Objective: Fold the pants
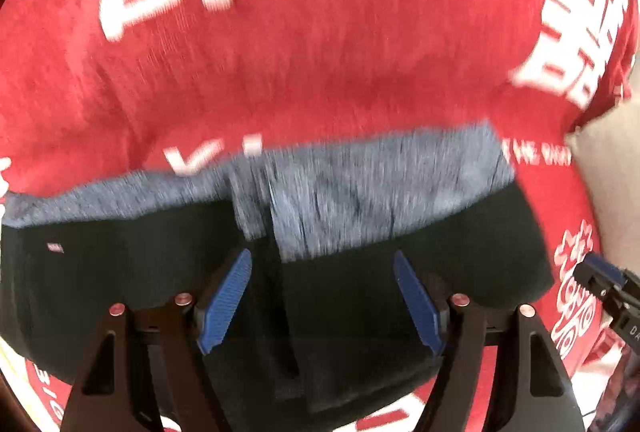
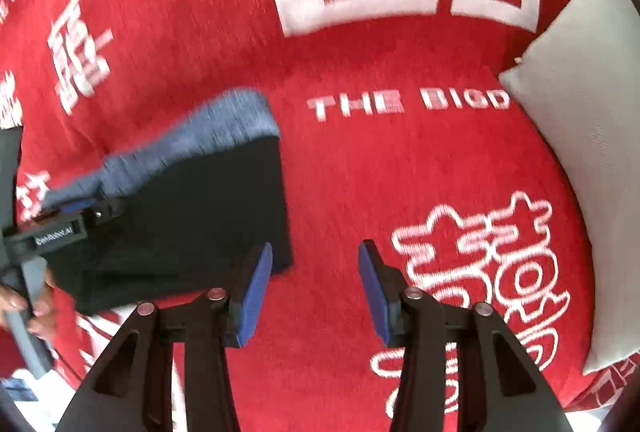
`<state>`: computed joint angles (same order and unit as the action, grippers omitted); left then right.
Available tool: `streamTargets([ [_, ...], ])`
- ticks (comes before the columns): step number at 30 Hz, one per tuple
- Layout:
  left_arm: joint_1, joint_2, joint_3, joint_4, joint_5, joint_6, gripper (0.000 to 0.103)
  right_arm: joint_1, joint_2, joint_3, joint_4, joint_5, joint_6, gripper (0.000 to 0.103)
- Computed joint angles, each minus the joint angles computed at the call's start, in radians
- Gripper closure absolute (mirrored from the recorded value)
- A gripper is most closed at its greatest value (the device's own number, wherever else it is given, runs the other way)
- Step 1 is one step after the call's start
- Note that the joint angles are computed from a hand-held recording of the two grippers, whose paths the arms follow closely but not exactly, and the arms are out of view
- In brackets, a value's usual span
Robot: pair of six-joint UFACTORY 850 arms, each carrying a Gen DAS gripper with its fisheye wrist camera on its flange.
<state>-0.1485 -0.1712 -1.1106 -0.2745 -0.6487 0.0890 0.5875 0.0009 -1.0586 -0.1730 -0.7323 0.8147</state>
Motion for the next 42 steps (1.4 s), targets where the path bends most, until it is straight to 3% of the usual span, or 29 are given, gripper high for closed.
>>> streamTargets([
  [1,-0.001,-0.013,-0.019,0.01,0.005,-0.02,0.028,-0.011,-0.021,-0.025,0.011,0.018,-0.026,0.068],
  [3,-0.012,-0.054,-0.058,0.087,-0.009,-0.107,0.028,-0.027,-0.064,-0.065,0.052,0.048,-0.074,0.075],
  [6,-0.026,-0.097,-0.076,0.189,-0.042,-0.202,0.028,-0.03,-0.143,-0.127,0.127,0.078,-0.138,0.075],
  [10,-0.014,-0.073,-0.022,0.152,-0.026,-0.188,0.021,-0.002,-0.238,-0.172,0.183,0.044,-0.237,0.075],
  [13,-0.01,-0.047,0.011,0.137,-0.019,-0.16,0.021,0.02,-0.24,-0.159,0.135,0.051,-0.224,0.075],
  [18,-0.003,0.002,0.039,0.173,-0.035,-0.203,0.021,0.005,-0.25,-0.171,0.193,0.036,-0.269,0.075],
  [26,0.01,0.105,0.106,0.22,-0.094,-0.279,0.021,0.017,-0.298,-0.233,0.184,-0.014,-0.31,0.061],
  [28,0.015,0.143,0.139,0.229,-0.091,-0.296,0.021,0.018,-0.313,-0.251,0.198,-0.026,-0.333,0.05],
  [31,0.036,0.176,0.163,0.216,-0.091,-0.294,0.021,0.043,-0.334,-0.28,0.142,-0.062,-0.332,0.043],
  [42,0.129,0.213,0.184,0.125,-0.082,-0.215,0.021,0.121,-0.38,-0.373,0.074,-0.106,-0.269,0.042],
])
